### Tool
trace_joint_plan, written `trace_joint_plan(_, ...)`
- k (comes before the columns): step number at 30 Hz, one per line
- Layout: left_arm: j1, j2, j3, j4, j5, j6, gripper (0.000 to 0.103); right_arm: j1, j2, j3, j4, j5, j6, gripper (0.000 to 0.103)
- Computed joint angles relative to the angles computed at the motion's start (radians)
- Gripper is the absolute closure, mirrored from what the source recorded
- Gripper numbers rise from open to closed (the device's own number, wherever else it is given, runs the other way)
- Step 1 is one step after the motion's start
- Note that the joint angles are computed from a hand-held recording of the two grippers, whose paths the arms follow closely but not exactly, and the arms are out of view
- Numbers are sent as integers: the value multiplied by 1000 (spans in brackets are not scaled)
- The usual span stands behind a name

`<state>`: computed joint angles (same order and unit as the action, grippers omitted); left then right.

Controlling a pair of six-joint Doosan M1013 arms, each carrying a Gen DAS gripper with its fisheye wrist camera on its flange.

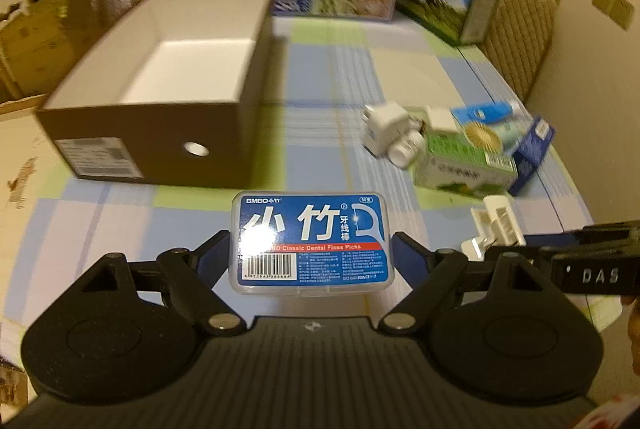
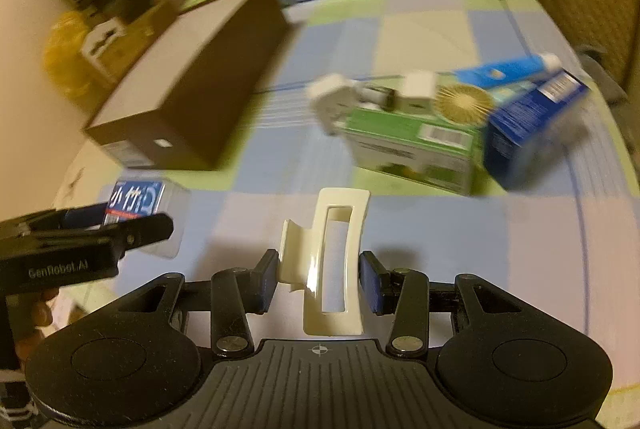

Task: Organize rigid objects
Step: 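Carry the floss box and cream clip over the open shoebox with both tools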

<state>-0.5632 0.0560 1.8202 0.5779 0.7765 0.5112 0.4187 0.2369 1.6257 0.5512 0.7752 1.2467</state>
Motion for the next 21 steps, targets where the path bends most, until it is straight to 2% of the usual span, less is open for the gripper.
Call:
trace_joint_plan(4, 25, -32, 7, 45, 6, -24, 20, 28, 11, -37, 66, 2, -80, 63)
trace_joint_plan(10, 117, -60, 3, 78, -30, 12, 20, 93, 77, -151, 111, -13, -110, 63)
trace_joint_plan(15, 231, -50, -31, 26, -72, 151, 20, 144, 158, -279, 100, -28, -83, 63)
trace_joint_plan(21, 356, -3, -90, -139, -122, 405, 20, 191, 273, -448, -9, -14, 39, 63)
